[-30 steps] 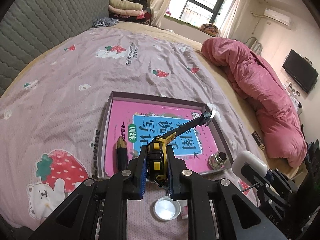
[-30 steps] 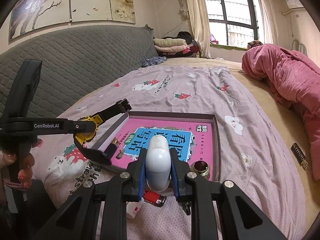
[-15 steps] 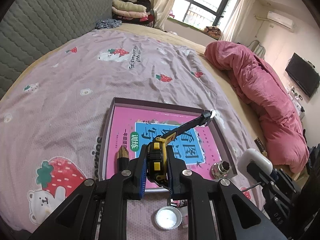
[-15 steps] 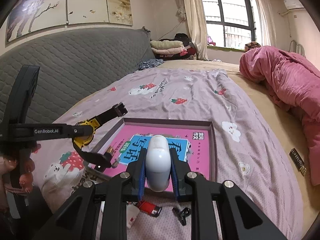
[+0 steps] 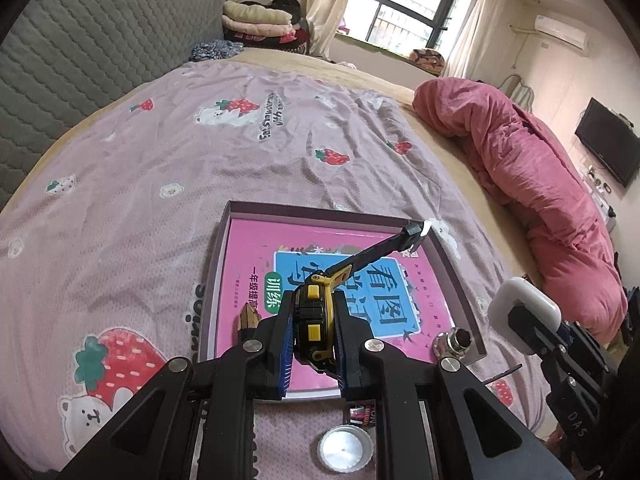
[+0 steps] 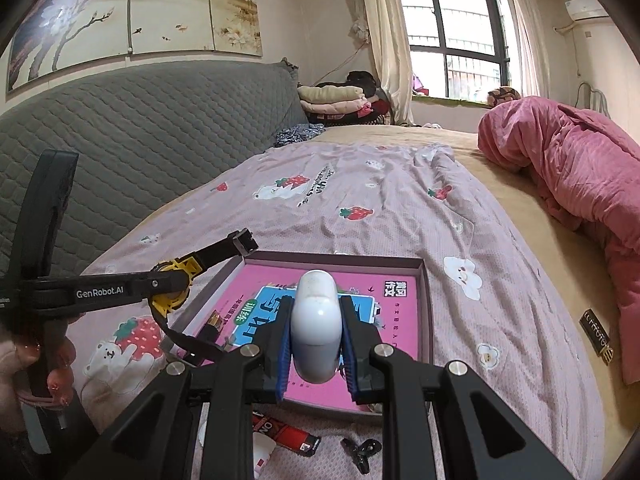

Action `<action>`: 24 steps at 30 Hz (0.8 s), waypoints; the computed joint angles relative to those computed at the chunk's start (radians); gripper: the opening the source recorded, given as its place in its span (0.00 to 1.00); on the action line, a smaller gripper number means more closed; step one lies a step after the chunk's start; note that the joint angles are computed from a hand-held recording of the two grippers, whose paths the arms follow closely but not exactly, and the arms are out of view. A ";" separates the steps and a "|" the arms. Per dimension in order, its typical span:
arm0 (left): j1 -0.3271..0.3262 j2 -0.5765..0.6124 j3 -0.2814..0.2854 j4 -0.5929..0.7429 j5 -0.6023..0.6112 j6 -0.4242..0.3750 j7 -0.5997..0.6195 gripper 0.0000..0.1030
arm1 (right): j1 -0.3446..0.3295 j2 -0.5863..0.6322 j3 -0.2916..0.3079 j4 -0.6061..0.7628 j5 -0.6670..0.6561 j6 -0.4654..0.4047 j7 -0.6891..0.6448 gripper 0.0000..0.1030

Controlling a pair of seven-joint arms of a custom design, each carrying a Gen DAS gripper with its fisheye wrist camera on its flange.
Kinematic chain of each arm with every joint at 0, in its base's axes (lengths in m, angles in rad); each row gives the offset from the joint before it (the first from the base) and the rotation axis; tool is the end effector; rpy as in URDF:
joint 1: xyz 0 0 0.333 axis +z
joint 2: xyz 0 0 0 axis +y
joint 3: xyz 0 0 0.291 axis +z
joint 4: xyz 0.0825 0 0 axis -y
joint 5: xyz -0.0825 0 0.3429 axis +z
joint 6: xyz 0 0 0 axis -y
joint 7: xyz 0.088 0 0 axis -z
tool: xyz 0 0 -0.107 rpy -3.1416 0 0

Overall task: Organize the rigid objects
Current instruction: 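Carry the tape measure over the tray while right tool carries the earbud case there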

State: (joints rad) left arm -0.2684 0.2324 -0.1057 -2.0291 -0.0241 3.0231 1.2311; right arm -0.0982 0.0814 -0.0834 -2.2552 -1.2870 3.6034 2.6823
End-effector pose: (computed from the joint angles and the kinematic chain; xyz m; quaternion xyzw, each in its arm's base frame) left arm 0.5621 -0.2145 0.4263 -0.6565 0.6559 -0.3453 0.1396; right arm 0.4898 0.0343 0.4237 -0.6763 0.5561 -0.2479 0.4146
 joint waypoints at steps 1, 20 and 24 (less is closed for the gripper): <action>-0.003 0.004 0.004 0.005 0.004 -0.002 -0.004 0.16 | 0.000 0.001 0.000 0.002 0.005 -0.002 -0.004 0.21; -0.071 0.133 0.080 0.117 0.126 -0.067 -0.121 0.16 | -0.011 0.064 0.007 0.080 -0.123 -0.018 0.143 0.21; -0.078 0.153 0.086 0.129 0.133 -0.078 -0.133 0.16 | -0.002 0.082 -0.001 0.091 -0.151 -0.024 0.166 0.21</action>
